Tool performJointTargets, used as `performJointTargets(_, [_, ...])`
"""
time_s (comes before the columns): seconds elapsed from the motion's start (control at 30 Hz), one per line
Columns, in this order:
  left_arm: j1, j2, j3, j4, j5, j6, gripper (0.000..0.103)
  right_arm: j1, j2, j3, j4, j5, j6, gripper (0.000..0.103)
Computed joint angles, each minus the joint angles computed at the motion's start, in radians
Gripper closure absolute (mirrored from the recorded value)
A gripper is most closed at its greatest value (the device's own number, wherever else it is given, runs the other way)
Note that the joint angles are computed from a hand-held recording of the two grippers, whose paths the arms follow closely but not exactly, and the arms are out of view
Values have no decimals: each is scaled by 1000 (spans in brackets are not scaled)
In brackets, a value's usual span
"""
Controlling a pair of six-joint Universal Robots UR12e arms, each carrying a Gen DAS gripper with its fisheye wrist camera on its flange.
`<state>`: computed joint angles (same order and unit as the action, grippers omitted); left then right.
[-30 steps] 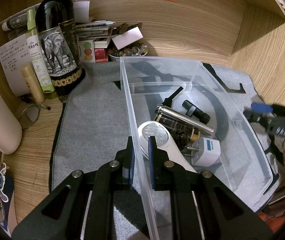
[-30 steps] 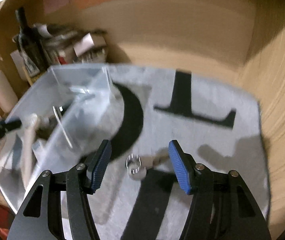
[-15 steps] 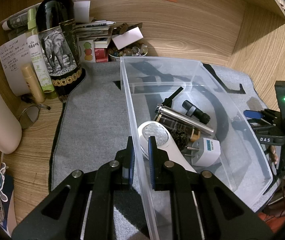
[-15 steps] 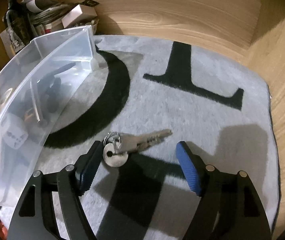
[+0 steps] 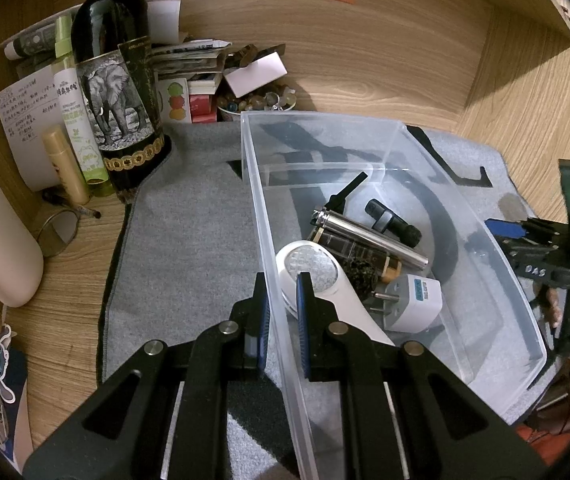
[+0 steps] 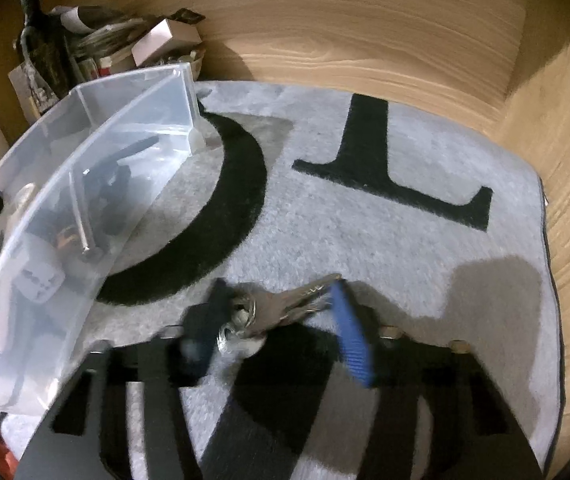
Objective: Organize rigid objects
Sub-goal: 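Grasp the keys on the ring from the mat with the right tool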
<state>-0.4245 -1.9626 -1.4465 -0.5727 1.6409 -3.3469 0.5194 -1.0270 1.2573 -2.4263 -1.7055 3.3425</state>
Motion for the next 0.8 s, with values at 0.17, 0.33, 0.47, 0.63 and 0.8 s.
performJointTargets(0.17, [0, 0, 1, 0, 1, -1, 91, -3, -11, 8, -3, 17, 9, 73])
performJointTargets(0.33, [0, 0, 1, -2, 2, 1, 91, 2, -14, 14, -28, 0, 6, 77])
performJointTargets(0.47, [0, -1, 1, -2, 2, 1, 91, 6, -23, 21, -74, -9, -7, 91])
performJointTargets(0.63, [1, 0, 0, 0, -1, -1, 91, 13, -29, 15, -107, -21, -28, 97])
performJointTargets(0.8, [2, 0, 0, 0, -1, -1, 91, 10, -31, 7, -62, 1, -19, 94])
